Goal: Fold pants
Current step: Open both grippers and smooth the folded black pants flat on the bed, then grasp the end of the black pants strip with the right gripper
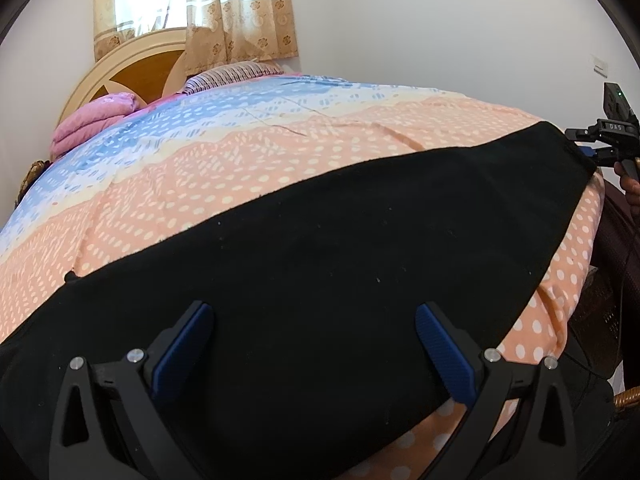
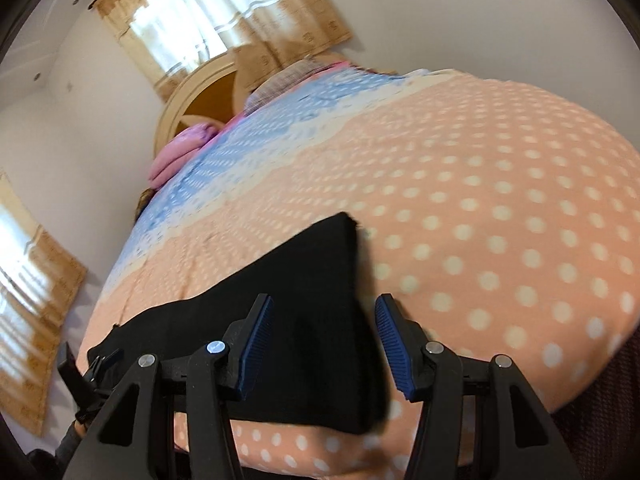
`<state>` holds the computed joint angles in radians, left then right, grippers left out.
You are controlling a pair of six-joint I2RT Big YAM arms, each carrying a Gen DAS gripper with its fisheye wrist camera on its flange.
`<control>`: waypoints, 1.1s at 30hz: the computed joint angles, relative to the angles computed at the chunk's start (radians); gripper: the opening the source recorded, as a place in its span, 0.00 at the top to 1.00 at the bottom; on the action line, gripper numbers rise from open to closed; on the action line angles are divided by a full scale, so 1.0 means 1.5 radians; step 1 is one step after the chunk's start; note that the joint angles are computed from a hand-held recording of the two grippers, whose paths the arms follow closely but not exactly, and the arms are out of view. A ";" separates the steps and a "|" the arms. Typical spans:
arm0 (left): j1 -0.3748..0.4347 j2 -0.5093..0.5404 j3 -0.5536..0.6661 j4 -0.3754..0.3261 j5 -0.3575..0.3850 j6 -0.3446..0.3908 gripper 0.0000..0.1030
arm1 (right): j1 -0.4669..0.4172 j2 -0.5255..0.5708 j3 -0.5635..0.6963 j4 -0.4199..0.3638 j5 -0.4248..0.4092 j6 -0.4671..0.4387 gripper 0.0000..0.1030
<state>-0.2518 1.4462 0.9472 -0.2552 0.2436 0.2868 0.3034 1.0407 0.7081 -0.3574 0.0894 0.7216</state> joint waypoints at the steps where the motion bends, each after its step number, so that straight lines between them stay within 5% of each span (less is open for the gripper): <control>1: 0.000 0.000 0.000 0.000 0.000 0.000 0.00 | -0.001 0.005 0.002 0.002 -0.001 -0.005 0.47; 3: 0.001 0.000 0.000 0.000 0.001 0.002 0.00 | 0.001 0.011 0.006 -0.004 0.012 -0.009 0.65; 5: 0.001 0.000 0.000 0.001 0.002 0.000 0.00 | -0.005 0.010 0.002 -0.005 0.011 -0.008 0.71; 14: 0.003 0.000 0.000 0.000 0.005 0.001 0.00 | -0.052 -0.012 -0.030 0.037 -0.091 -0.014 0.73; 17: 0.002 0.000 -0.004 0.008 0.003 -0.002 0.00 | -0.029 -0.001 -0.025 0.034 -0.066 -0.031 0.73; 21: 0.004 -0.001 -0.002 0.004 0.003 -0.002 0.00 | -0.029 -0.004 -0.031 0.045 -0.056 -0.005 0.88; 33: 0.055 -0.025 -0.025 0.012 0.025 -0.030 0.00 | 0.033 -0.020 -0.012 0.031 0.041 0.011 0.90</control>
